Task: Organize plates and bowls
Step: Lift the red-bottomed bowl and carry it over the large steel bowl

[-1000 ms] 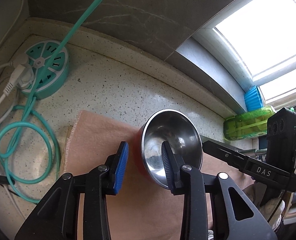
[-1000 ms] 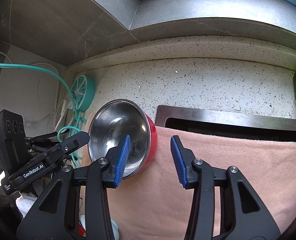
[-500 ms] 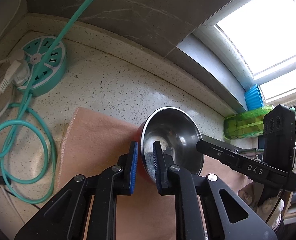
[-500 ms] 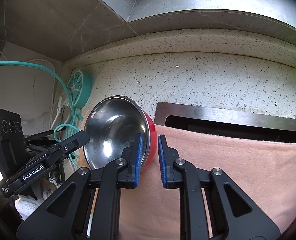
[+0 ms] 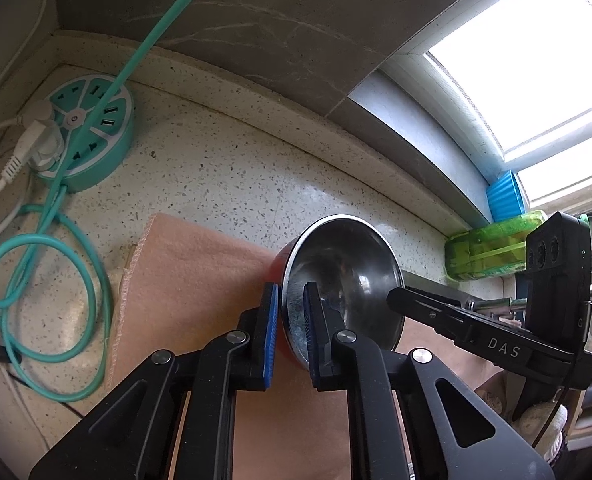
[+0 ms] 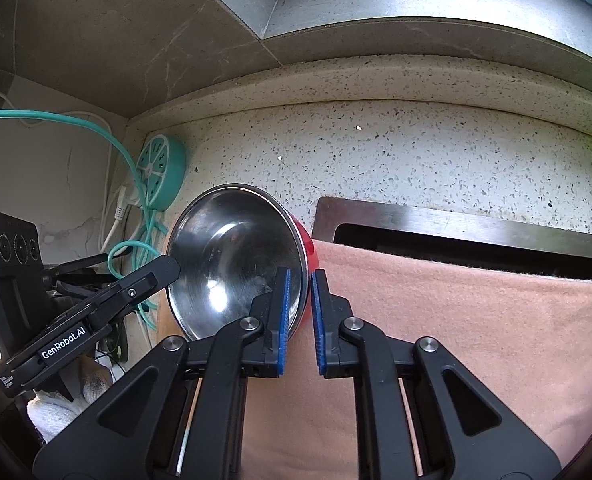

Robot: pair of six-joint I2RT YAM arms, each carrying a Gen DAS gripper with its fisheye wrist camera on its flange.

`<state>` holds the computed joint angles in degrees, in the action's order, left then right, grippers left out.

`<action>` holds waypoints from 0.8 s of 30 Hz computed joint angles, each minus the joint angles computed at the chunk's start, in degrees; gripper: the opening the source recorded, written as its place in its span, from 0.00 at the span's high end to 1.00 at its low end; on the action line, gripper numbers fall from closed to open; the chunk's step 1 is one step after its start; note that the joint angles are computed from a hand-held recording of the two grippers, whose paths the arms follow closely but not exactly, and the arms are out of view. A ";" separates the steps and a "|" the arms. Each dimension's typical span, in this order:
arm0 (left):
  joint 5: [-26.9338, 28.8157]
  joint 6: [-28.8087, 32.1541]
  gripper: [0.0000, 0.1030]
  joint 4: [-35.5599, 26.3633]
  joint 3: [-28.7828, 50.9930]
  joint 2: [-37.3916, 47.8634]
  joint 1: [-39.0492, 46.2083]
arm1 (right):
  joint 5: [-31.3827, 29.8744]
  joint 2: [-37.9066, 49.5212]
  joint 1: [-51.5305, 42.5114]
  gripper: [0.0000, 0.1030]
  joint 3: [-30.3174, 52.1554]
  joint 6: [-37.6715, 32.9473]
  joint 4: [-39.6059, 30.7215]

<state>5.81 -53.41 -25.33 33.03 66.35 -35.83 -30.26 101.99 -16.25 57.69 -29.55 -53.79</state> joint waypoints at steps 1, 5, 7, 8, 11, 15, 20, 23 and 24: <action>-0.22 -0.27 0.89 -0.39 0.05 -0.60 -0.28 | -0.10 -0.32 -0.35 0.90 0.01 -0.30 -0.52; -1.43 -1.24 0.89 -2.44 0.58 -3.37 -1.98 | -0.34 -2.33 -2.29 0.90 0.31 -2.38 -3.71; -2.80 -2.02 0.89 -3.80 1.16 -4.66 -3.67 | -0.50 -3.53 -3.63 0.90 0.57 -4.01 -5.63; -3.51 -2.54 0.89 -4.54 1.35 -5.43 -4.55 | -0.54 -4.18 -4.35 0.90 0.72 -4.88 -6.60; -5.53 -4.48 0.89 -5.97 2.34 -6.57 -7.87 | -0.84 -5.74 -7.05 0.90 1.46 -7.68 -9.78; -8.08 -7.16 0.89 -7.91 3.63 -8.62 -12.27 | -0.95 -7.21 -11.40 0.90 2.78 -12.34 -14.61; -12.36 -10.32 0.89 -10.32 6.67 -8.90 -18.59 | -0.33 -9.40 -17.20 0.90 3.94 -18.89 -20.25; -14.99 -12.89 0.89 -11.01 8.42 -8.13 -22.84 | -0.08 -9.66 -21.20 0.90 5.33 -22.98 -23.69; -15.75 -13.64 0.89 -11.05 9.06 -7.49 -24.25 | 0.09 -9.63 -22.63 0.90 5.88 -24.43 -24.85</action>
